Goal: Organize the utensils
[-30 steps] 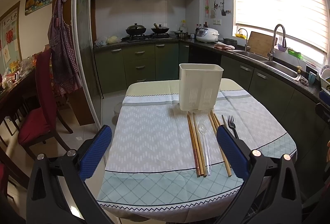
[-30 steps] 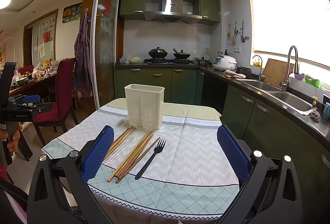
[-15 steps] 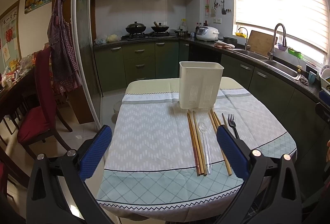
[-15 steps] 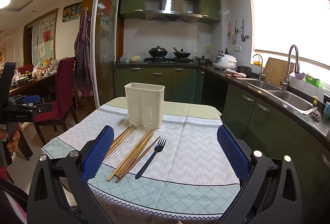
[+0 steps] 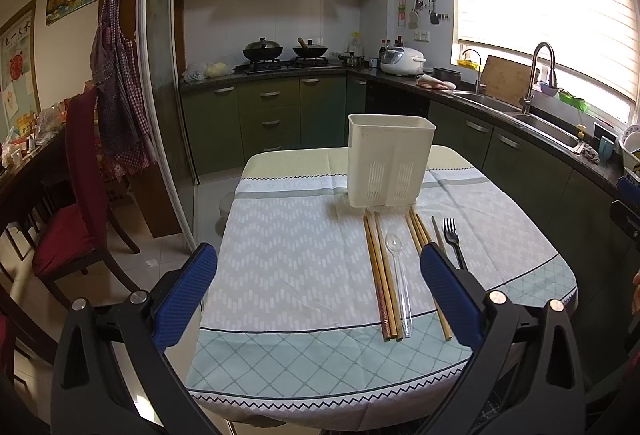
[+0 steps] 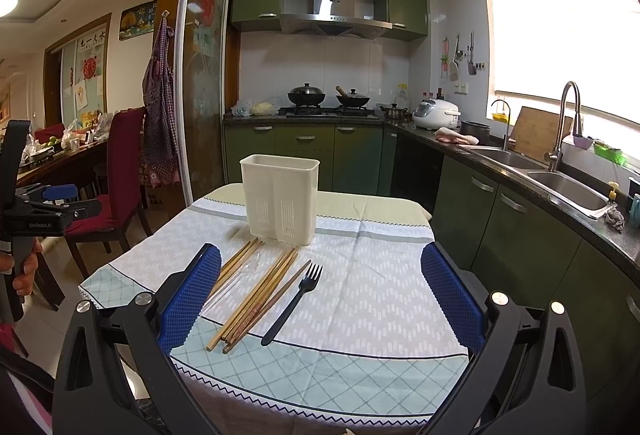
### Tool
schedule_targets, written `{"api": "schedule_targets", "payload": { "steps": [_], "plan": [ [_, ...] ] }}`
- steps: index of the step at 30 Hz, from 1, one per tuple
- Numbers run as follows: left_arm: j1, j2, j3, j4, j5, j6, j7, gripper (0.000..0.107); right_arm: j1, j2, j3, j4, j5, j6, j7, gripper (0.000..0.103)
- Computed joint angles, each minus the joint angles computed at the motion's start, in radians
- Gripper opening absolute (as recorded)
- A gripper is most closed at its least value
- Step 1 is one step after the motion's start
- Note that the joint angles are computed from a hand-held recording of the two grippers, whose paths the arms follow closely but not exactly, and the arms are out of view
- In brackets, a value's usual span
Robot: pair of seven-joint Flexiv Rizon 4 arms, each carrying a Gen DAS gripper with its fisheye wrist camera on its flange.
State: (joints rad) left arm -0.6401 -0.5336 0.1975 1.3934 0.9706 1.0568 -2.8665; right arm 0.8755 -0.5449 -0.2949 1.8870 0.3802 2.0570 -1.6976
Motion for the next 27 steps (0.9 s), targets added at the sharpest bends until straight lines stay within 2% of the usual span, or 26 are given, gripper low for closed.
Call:
{"api": "schedule_targets", "payload": {
  "steps": [7, 8, 11, 12, 14, 16, 17, 18, 22, 24, 27],
  "plan": [
    [0.052, -0.028, -0.026, -0.014, -0.085, 0.026, 0.081, 0.097, -0.028, -0.022, -0.003, -0.044, -0.061, -0.073, 0.054, 0.099],
    [0.064, -0.035, -0.032, -0.019, -0.109, 0.036, 0.107, 0.097, -0.031, -0.028, -0.006, -0.052, -0.075, -0.088, 0.069, 0.099],
    [0.142, -0.087, -0.094, -0.061, -0.255, 0.051, 0.279, 0.097, -0.066, -0.046, -0.002, -0.102, -0.139, -0.178, 0.128, 0.099],
    [0.176, -0.119, -0.133, -0.097, -0.324, 0.026, 0.370, 0.097, -0.091, -0.051, 0.013, -0.125, -0.167, -0.217, 0.149, 0.099],
    [0.197, -0.171, -0.160, -0.167, -0.404, -0.028, 0.474, 0.097, -0.157, -0.063, 0.064, -0.186, -0.225, -0.315, 0.188, 0.099],
    [0.211, -0.247, -0.187, -0.275, -0.481, -0.112, 0.594, 0.097, -0.253, -0.085, 0.159, -0.265, -0.277, -0.425, 0.206, 0.099],
    [0.219, -0.292, -0.203, -0.343, -0.524, -0.161, 0.656, 0.097, -0.277, -0.098, 0.180, -0.297, -0.298, -0.470, 0.216, 0.099],
    [0.226, -0.320, -0.212, -0.380, -0.558, -0.177, 0.694, 0.097, -0.303, -0.114, 0.201, -0.338, -0.321, -0.535, 0.225, 0.099],
    [0.238, -0.461, -0.234, -0.587, -0.690, -0.281, 0.817, 0.097, -0.392, -0.177, 0.299, -0.455, -0.378, -0.659, 0.223, 0.099],
    [0.239, -0.526, -0.240, -0.690, -0.753, -0.346, 0.867, 0.097, -0.430, -0.203, 0.346, -0.497, -0.397, -0.699, 0.221, 0.099],
    [0.231, -0.632, -0.236, -0.870, -0.838, -0.475, 0.933, 0.097, -0.503, -0.256, 0.445, -0.599, -0.419, -0.811, 0.202, 0.099]
  ]
}}
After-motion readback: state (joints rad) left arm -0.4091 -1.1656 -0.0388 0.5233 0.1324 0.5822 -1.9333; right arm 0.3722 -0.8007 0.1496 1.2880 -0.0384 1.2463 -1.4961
